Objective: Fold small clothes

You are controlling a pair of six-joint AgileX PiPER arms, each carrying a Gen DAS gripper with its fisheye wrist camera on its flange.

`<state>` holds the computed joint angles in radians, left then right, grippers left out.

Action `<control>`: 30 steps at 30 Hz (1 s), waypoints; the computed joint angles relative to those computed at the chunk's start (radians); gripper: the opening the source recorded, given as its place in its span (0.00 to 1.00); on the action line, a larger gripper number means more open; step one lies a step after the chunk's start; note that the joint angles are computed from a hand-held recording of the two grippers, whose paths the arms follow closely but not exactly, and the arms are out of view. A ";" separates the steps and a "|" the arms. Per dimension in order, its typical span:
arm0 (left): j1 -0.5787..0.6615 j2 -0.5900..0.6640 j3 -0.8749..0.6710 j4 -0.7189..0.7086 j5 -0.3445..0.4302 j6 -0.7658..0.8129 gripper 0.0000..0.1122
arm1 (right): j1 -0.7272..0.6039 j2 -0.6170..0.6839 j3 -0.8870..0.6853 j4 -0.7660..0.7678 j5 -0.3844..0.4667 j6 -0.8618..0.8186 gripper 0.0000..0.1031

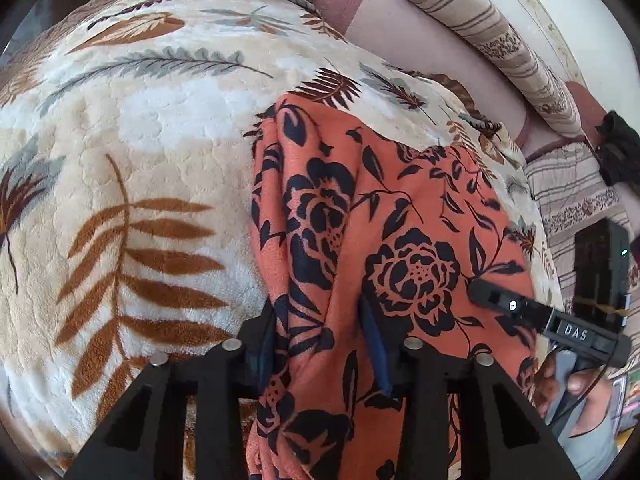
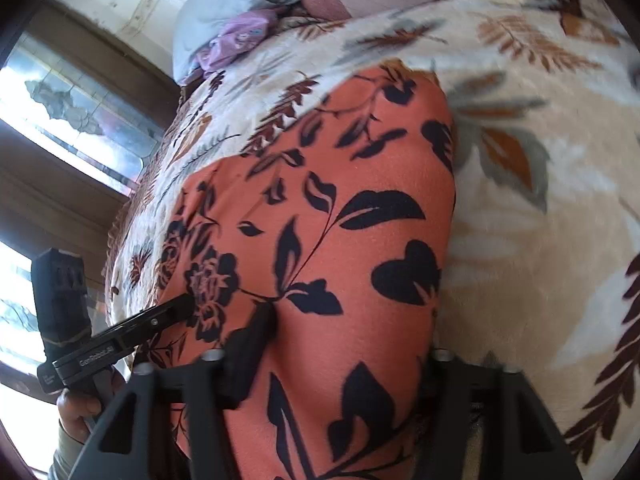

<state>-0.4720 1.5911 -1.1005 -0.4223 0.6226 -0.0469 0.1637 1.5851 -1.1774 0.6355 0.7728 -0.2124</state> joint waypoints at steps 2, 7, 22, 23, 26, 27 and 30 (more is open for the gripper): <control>-0.034 -0.015 -0.019 0.075 -0.003 -0.067 0.23 | 0.006 -0.034 -0.021 -0.042 0.015 0.010 0.34; -0.094 -0.035 -0.122 0.065 -0.036 -0.091 0.18 | -0.025 -0.119 -0.101 -0.124 0.067 0.005 0.32; -0.258 0.370 -0.592 0.308 0.201 -0.395 0.53 | -0.645 -0.044 0.000 0.087 0.186 -0.182 0.75; -0.262 0.344 -0.554 0.330 0.179 -0.406 0.53 | -0.674 -0.080 0.040 0.118 0.174 -0.215 0.75; -0.295 0.284 -0.501 0.422 0.157 -0.454 0.53 | -0.717 -0.172 0.085 0.253 0.186 -0.317 0.75; -0.310 0.273 -0.493 0.454 0.154 -0.467 0.53 | -0.729 -0.195 0.089 0.294 0.203 -0.356 0.75; -0.343 0.265 -0.473 0.534 0.171 -0.488 0.55 | -0.677 -0.218 0.074 0.405 0.230 -0.436 0.83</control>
<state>-0.8148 1.8561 -1.5740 0.1114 0.7932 -0.5352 -0.5137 1.3667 -1.1038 1.0403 1.0024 -0.6488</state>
